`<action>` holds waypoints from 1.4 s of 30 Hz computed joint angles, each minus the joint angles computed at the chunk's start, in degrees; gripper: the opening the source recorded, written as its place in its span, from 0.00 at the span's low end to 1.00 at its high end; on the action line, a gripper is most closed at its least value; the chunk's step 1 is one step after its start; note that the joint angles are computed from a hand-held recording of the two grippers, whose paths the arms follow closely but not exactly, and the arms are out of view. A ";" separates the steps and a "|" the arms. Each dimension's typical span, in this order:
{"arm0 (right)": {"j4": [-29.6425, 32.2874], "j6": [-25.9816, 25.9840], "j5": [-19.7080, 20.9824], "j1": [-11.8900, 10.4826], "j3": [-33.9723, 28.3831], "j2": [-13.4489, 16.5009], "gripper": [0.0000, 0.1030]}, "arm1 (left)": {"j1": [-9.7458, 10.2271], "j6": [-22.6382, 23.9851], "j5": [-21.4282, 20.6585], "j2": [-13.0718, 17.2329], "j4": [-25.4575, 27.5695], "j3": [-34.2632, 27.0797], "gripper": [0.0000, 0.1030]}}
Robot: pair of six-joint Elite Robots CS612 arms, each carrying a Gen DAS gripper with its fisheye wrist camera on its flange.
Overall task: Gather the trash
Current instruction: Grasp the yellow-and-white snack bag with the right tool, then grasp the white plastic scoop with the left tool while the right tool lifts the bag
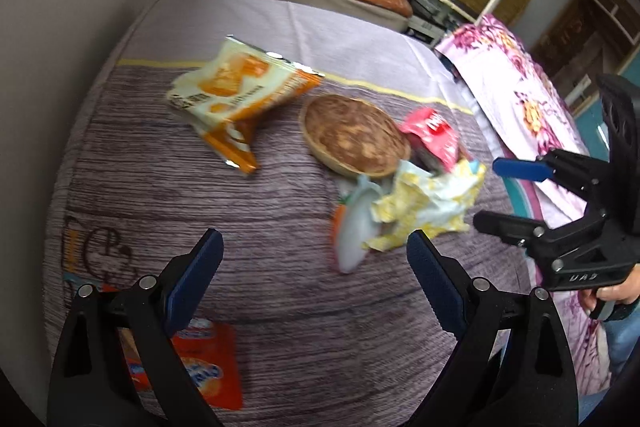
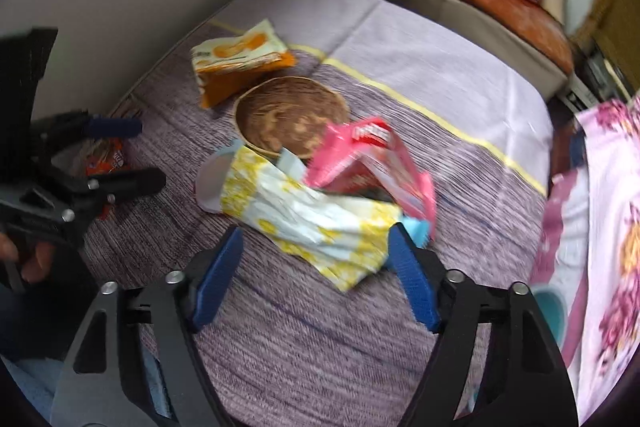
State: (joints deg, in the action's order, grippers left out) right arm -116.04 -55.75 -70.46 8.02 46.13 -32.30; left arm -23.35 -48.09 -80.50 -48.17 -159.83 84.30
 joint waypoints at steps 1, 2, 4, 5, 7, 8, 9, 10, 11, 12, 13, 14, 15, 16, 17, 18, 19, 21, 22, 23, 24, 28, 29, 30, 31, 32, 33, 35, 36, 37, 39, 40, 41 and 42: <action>0.01 -0.46 -0.20 0.14 -0.02 0.10 0.68 | 0.23 -0.40 -0.05 -0.13 -0.35 0.42 0.90; -0.02 -1.55 -0.71 0.42 0.01 0.26 0.68 | 0.42 -0.79 -0.17 -0.15 -0.67 0.65 0.90; 0.40 -3.52 -1.74 0.87 0.22 0.45 0.68 | 0.74 -1.41 -0.44 -0.21 -1.11 1.05 0.90; 0.27 -4.04 -2.34 1.09 0.36 0.51 0.68 | 0.73 -1.65 -0.48 -0.07 -1.02 0.89 0.90; -0.21 -4.72 -3.83 1.42 1.08 0.51 0.68 | 0.77 -1.92 -0.66 0.06 -0.86 0.79 0.90; 0.44 -4.75 -4.35 1.50 1.15 0.59 0.66 | 0.84 -2.00 -0.84 0.08 -0.89 0.86 0.90; 0.85 -4.81 -4.52 1.50 1.11 0.69 0.61 | 0.90 -2.05 -1.04 0.15 -0.95 0.83 0.90; 0.57 -4.69 -4.83 1.45 1.82 0.44 0.58 | 0.97 -2.05 -1.34 0.26 -1.07 0.79 0.90; 0.39 -4.60 -4.77 1.36 2.11 0.35 0.56 | 0.95 -2.06 -1.46 0.33 -1.10 0.76 0.90; 0.63 -4.21 -4.56 1.23 2.40 0.24 0.55 | 0.97 -2.02 -1.61 0.45 -1.08 0.64 0.90; 1.03 -4.04 -4.45 1.15 2.42 0.28 0.55 | 0.99 -1.95 -1.85 0.56 -1.08 0.57 0.90; 1.75 -3.57 -4.34 1.08 2.28 0.40 0.55 | 1.01 -1.82 -2.08 0.67 -0.99 0.45 0.90; 1.85 -3.31 -4.34 1.07 2.32 0.46 0.55 | 1.02 -1.72 -2.21 0.83 -0.76 0.21 0.90; 1.95 -3.02 -4.48 1.10 2.39 0.55 0.55 | 1.03 -1.57 -2.38 0.94 -0.40 0.00 0.90; 1.62 -2.78 -4.75 1.16 2.70 0.56 0.55 | 1.00 -1.56 -2.44 1.03 -0.21 -0.14 0.90; 1.23 -2.75 -4.88 1.18 2.98 0.56 0.55 | 1.00 -1.58 -2.47 1.03 -0.12 -0.17 0.90; -0.75 -2.98 -4.75 1.19 4.16 0.24 0.55 | 0.98 -1.66 -2.44 1.06 -0.13 -0.18 0.90; -2.57 -3.03 -4.86 1.21 5.07 0.05 0.46 | 0.99 -1.95 -2.45 1.03 -0.23 -0.05 0.90; -2.83 -2.82 -5.04 1.21 5.18 0.07 0.40 | 0.95 -2.10 -2.48 1.03 -0.22 -0.02 0.90; -1.91 -2.35 -5.20 1.17 4.73 0.29 0.25 | 0.97 -2.22 -2.63 1.08 -0.11 -0.09 0.90; -1.15 -2.11 -5.28 1.11 4.36 0.48 0.19 | 0.99 -2.24 -2.76 1.13 -0.01 -0.16 0.90; 2.19 -1.05 -4.11 0.59 3.79 0.58 0.11 | 0.80 -1.94 -2.83 1.48 0.76 -0.90 0.90; 3.57 -0.94 -3.53 0.44 3.32 0.65 0.09 | 0.73 -1.85 -2.75 1.50 0.88 -0.99 0.90; 5.26 -0.74 -2.59 0.17 2.78 0.68 0.08 | 0.66 -1.84 -2.61 1.55 1.13 -1.14 0.90; 5.95 -0.66 -2.30 0.06 2.47 0.68 0.08 | 0.64 -1.84 -2.48 1.53 1.34 -1.14 0.90; 6.99 -0.54 -1.91 -0.14 2.14 0.65 0.08 | 0.64 -1.86 -2.40 1.50 1.46 -1.09 0.90; 7.42 -0.36 -1.65 -0.31 1.95 0.65 0.07 | 0.66 -1.92 -2.36 1.52 1.60 -1.12 0.90; 7.74 0.84 -0.77 -0.79 1.50 0.63 0.07 | 0.66 -1.87 -2.40 1.69 1.48 -1.31 0.90; 7.83 2.02 -0.04 -1.14 1.02 0.74 0.07 | 0.62 -1.62 -2.35 1.81 1.38 -1.46 0.90; 7.77 3.52 0.63 -1.50 0.63 0.81 0.07 | 0.52 -1.05 -2.23 2.03 1.53 -1.84 0.90; 7.72 5.39 1.69 -2.12 0.70 0.60 0.07 | 0.20 0.78 -1.61 2.73 3.19 -3.33 0.90; 8.15 6.29 2.42 -2.41 0.20 0.73 0.07 | 0.01 1.41 -0.97 3.01 4.25 -4.00 0.90; 8.93 7.16 3.58 -2.81 0.06 0.60 0.07 | -0.29 2.34 0.10 3.46 5.92 -5.04 0.85; 9.80 7.68 4.73 -3.16 0.06 0.41 0.07 | -0.45 2.96 0.46 3.82 6.97 -5.83 0.81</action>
